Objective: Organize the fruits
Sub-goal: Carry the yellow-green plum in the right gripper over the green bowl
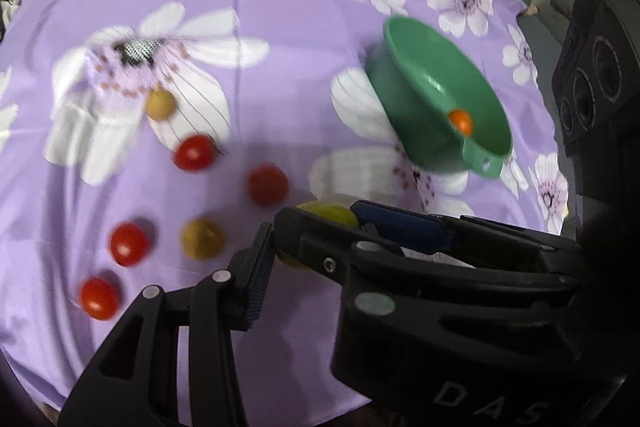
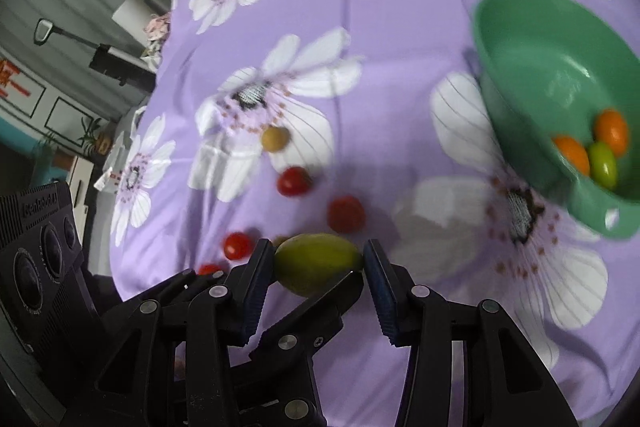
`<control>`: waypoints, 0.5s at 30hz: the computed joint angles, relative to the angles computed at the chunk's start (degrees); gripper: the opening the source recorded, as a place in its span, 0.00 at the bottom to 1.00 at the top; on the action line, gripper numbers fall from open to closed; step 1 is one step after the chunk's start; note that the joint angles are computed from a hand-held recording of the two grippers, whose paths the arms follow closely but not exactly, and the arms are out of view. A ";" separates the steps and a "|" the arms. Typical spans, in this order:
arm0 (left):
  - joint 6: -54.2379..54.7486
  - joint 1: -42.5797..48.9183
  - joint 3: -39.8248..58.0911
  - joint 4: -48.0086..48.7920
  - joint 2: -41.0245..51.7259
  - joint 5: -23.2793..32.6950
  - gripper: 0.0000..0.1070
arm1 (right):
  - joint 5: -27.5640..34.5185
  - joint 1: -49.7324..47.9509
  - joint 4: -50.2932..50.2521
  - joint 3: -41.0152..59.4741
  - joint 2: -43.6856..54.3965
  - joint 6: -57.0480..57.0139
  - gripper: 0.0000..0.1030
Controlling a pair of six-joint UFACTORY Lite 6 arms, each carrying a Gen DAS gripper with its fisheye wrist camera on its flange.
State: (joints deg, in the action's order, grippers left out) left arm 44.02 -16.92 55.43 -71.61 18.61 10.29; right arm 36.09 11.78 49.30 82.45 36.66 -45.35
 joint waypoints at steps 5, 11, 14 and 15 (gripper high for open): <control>-0.91 -1.13 2.56 0.15 4.56 1.36 0.40 | 0.81 -2.25 -0.62 -0.28 2.30 0.46 0.48; -1.21 -1.06 3.62 0.49 6.56 1.79 0.40 | 0.39 -2.24 -1.35 -0.36 3.72 0.72 0.48; 1.60 -0.78 3.48 -2.07 6.59 1.62 0.40 | -0.20 -2.10 -0.51 -0.63 3.74 -0.22 0.48; 2.26 -0.70 3.46 -2.63 6.63 1.65 0.40 | -0.16 -2.13 -0.51 -0.51 3.82 -0.25 0.48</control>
